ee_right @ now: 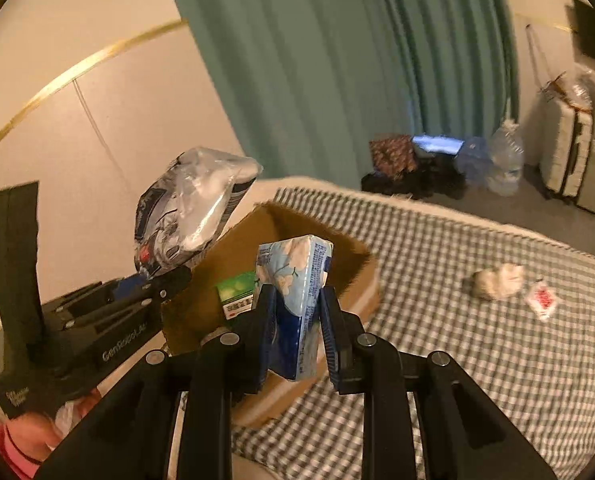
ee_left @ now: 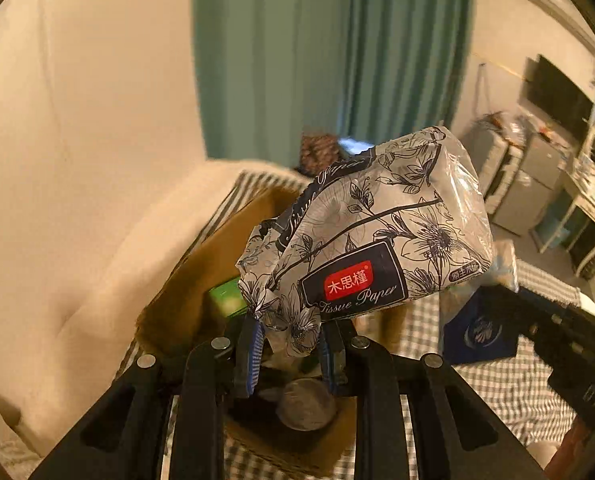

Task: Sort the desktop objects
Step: 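Carry both tissue packs over the cardboard box and release them, then move both grippers back toward the white cloth and red sachet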

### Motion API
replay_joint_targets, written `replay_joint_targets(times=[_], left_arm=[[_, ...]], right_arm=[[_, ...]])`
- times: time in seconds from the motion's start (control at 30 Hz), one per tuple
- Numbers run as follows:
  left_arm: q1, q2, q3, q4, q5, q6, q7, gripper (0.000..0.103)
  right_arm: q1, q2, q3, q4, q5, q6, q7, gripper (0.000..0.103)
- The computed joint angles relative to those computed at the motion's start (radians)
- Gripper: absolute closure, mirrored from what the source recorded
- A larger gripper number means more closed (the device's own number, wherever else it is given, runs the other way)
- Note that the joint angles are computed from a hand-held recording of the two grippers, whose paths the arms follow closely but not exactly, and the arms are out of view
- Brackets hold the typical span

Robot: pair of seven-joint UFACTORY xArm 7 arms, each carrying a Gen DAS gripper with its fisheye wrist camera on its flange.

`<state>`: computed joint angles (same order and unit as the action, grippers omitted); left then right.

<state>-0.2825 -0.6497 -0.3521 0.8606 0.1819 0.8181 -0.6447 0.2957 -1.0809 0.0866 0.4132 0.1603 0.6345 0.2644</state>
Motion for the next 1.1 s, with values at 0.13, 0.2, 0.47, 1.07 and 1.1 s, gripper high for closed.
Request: replay_joint_targets(times=[0.13,0.2,0.47,1.07,1.1], left_arm=[[0.013,0.042,0.035,-0.039,-0.009,-0.005,0.013,0.079],[0.018,0.077,0.045,-0.041,-0.004,-0.01,0.024,0.079],[0.035,0.147,0.038,-0.031,0.038,0.019,-0.03,0.009],[-0.07,0.04,-0.128,0.017,0.081,-0.026,-0.085,0.0],[-0.075,0.062,-0.145,0.03,0.084,-0.037,-0.095,0.0]], right_arm=[[0.02,0.193,0.01,0.043,0.004,-0.104,-0.017,0.081],[0.026,0.256,0.008,0.053,0.006,-0.142,-0.02,0.081],[0.012,0.353,0.0,0.087,0.029,-0.217,0.008,0.036],[-0.422,-0.466,-0.124,-0.149,-0.229,0.144,-0.037,0.027],[-0.463,-0.502,-0.16,-0.155,-0.253,0.178,-0.065,0.027]])
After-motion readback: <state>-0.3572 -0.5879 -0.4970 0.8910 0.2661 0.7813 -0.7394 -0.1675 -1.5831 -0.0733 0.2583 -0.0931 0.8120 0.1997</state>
